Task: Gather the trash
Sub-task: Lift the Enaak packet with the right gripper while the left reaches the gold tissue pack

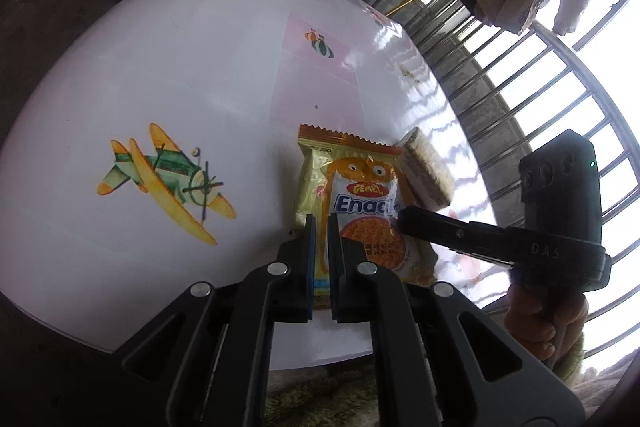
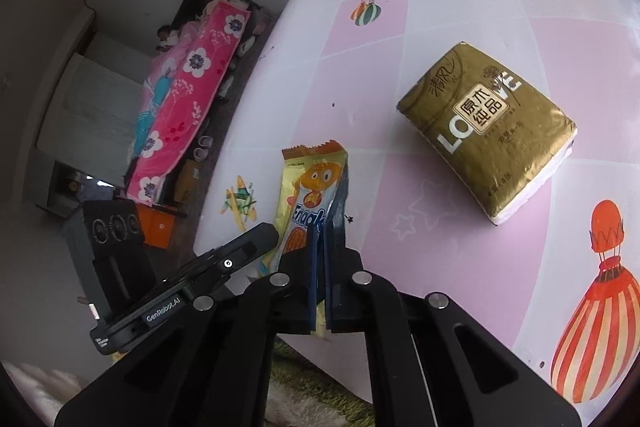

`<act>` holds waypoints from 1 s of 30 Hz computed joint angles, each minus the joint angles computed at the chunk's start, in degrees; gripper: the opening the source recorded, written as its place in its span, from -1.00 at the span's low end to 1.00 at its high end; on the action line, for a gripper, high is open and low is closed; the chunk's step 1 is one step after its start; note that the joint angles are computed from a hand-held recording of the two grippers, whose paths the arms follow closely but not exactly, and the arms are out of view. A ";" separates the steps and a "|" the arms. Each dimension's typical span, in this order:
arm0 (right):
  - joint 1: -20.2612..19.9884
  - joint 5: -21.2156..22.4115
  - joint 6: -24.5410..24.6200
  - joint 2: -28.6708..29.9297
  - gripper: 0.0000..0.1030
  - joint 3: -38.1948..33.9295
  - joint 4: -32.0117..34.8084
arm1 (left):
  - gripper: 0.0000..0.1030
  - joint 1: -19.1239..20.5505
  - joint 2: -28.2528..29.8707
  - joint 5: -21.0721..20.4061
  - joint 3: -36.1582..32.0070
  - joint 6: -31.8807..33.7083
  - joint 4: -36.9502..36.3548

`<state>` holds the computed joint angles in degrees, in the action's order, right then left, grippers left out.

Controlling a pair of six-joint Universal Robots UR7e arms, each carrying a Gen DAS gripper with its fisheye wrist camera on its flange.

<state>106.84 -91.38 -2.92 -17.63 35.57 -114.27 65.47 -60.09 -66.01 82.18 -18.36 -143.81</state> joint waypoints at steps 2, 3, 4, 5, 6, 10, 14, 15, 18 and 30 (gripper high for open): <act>-0.05 0.68 -0.40 -0.65 -0.96 0.76 -1.36 | -0.90 0.19 0.24 -1.99 -0.60 -0.30 -0.55; -0.13 0.99 -0.62 -1.01 -0.97 1.22 -2.19 | -0.90 0.14 0.25 -2.47 -0.79 0.00 -0.75; -0.20 1.28 -0.81 -1.48 -0.97 1.74 -2.80 | -0.90 -0.05 0.42 -2.69 -1.05 0.38 -1.06; -0.28 1.61 -0.99 -1.99 -0.97 2.17 -3.39 | -0.90 -0.22 0.59 -2.93 -1.39 0.89 -1.43; -0.37 1.73 -1.01 -2.82 -0.97 3.06 -4.77 | -0.89 -0.36 0.79 -3.31 -1.79 1.40 -1.87; -0.99 2.14 0.69 -5.42 -0.97 5.66 -9.38 | -0.54 -0.91 2.05 -4.07 -3.71 3.37 -4.04; -2.00 2.10 2.73 -8.97 -0.97 9.22 -15.85 | -0.50 -1.30 3.86 -4.55 -6.69 5.55 -2.93; -2.31 1.44 3.52 -9.99 -0.97 10.16 -18.09 | -0.50 -1.34 4.35 -4.76 -7.53 5.74 -2.44; -3.23 -0.10 5.77 -12.07 -0.97 12.16 -22.50 | -0.47 -1.45 5.86 -5.38 -9.84 6.43 -0.87; -5.74 -6.87 7.12 -4.91 -0.97 -0.49 -19.86 | -0.42 -0.77 12.55 -6.44 -19.81 6.12 12.07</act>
